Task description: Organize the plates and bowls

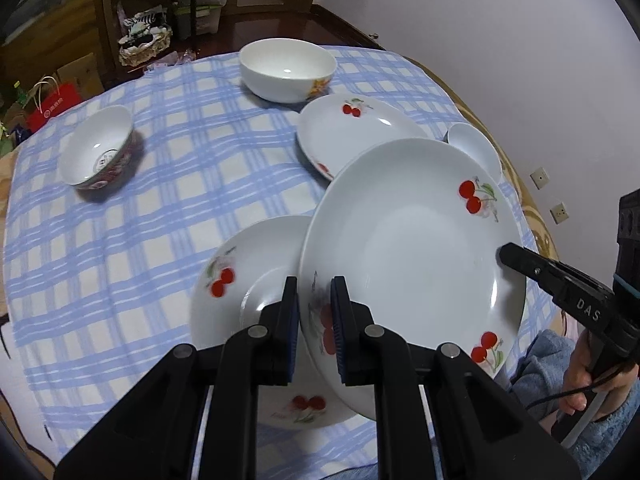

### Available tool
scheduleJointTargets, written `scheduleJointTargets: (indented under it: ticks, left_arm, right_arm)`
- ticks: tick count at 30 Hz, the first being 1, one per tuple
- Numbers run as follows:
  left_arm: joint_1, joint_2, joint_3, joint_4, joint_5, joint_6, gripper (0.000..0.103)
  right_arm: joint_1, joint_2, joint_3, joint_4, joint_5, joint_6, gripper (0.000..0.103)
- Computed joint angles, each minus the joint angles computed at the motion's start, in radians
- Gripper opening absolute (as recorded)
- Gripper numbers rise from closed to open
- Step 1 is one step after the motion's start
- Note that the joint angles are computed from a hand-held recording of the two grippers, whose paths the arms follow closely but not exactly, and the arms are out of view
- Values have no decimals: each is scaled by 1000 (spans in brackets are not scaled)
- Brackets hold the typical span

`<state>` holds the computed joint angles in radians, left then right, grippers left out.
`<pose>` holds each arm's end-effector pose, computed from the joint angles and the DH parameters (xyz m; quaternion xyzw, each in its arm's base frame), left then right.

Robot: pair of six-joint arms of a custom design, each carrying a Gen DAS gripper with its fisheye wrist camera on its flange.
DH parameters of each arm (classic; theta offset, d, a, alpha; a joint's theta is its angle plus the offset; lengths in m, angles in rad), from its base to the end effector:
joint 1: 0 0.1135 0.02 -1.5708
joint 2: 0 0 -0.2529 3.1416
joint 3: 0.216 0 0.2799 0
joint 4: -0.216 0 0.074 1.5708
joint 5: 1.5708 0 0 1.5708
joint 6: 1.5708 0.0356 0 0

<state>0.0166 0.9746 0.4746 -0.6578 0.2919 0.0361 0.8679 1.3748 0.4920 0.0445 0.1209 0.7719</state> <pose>0.1902 -0.0071 0.1453 0.0393 0.9680 -0.1370 0.2065 0.1738 0.1985 0.1072 -0.0231 0.9319 0.2228 0.2851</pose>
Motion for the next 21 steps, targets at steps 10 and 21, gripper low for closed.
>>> scheduleJointTargets:
  ticks: [10, 21]
  left_arm:
    - [140, -128, -41, -113, 3, 122, 14]
    - [308, 8, -81, -30, 45, 223, 14]
  right_arm:
    - [68, 77, 37, 78, 16, 57, 8]
    - [115, 247, 153, 107, 25, 73, 8]
